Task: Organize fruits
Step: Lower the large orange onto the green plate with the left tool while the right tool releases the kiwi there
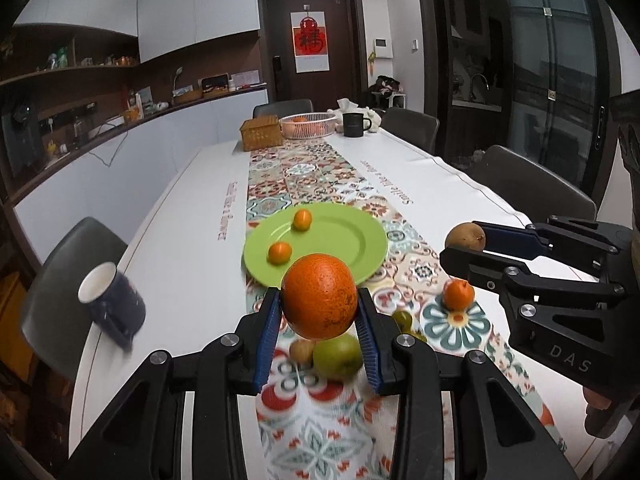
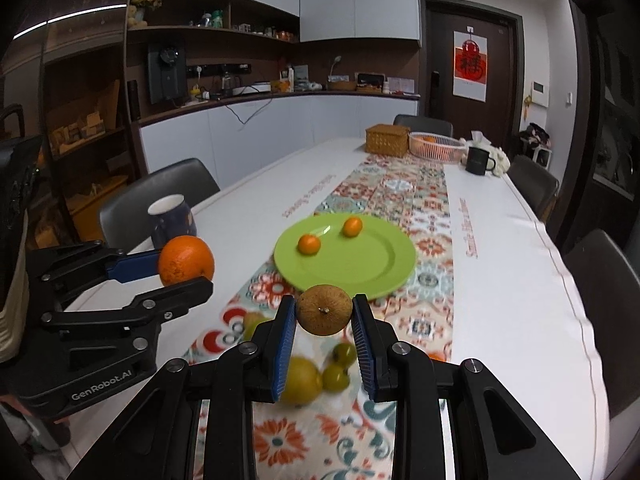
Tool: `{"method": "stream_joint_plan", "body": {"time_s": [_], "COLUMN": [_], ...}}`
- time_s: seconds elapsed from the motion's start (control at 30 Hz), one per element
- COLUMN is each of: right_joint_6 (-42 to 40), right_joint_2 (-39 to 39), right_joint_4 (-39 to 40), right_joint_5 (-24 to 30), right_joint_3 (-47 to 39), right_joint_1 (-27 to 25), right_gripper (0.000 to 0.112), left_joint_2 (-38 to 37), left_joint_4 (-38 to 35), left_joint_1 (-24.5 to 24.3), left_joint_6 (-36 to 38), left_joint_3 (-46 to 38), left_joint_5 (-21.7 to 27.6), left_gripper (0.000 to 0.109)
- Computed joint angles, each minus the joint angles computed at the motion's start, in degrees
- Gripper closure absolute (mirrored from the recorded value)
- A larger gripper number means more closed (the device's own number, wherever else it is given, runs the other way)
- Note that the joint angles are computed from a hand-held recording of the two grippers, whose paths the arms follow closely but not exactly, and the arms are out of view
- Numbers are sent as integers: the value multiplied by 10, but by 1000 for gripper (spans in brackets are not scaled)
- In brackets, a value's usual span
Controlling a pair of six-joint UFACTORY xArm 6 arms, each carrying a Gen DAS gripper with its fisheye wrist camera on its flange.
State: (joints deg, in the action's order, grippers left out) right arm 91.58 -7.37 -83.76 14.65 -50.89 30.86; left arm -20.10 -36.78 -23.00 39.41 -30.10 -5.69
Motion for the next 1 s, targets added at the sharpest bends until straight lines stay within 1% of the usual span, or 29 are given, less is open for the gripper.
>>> {"method": "stream_joint_plan", "body": {"time_s": [0.2,0.3,0.37,0.4,0.47,0.5,0.57,0.67,0.73,0.8,0.83,0.87,0.97,1.0], "right_joint_6": [-51,-82,-113,-145,-194,-236,-298,-396,-456,-527,-554,-576,-649,-661], "right_joint_2": [42,72,94,110,131,146,167,205,228,258,270,282,326,336], "right_joint_4": [35,60,93,128,181,227,293,399,464,541,570,592,668,681], "right_joint_5": [-18,-24,-35,-42,-53,-54,-59,-52,-44,-31,-26,-17,13,21], "right_joint_3": [-53,-87,-108,-120,-136,-149,-164,-196,-219,-250,-264,-280,-337,-350], "right_joint_1": [-24,-37,-47,-53,-62,-66,-71,-76,-77,-78,-78,-78,-77,-78], "right_gripper": [83,83,83,83,83,83,83,83,83,83,83,83,83,83], "left_joint_2": [64,101,125,138,163,174,195,235,265,295,309,327,366,380], "left_joint_4": [-38,-25,-6,-5,22,18,15,39,61,59,71,92,109,117], "left_joint_1": [5,11,16,18,25,27,31,41,52,60,65,71,82,85], "left_joint_6": [45,46,33,35,11,16,21,3,-15,-11,-22,-42,-60,-67], "left_joint_3": [-76,-113,-137,-152,-179,-192,-217,-261,-292,-327,-342,-362,-409,-427], "left_joint_5": [23,28,33,38,46,53,64,85,103,124,133,143,175,188], "left_gripper": [72,72,72,72,72,72,72,72,72,72,72,72,72,72]}}
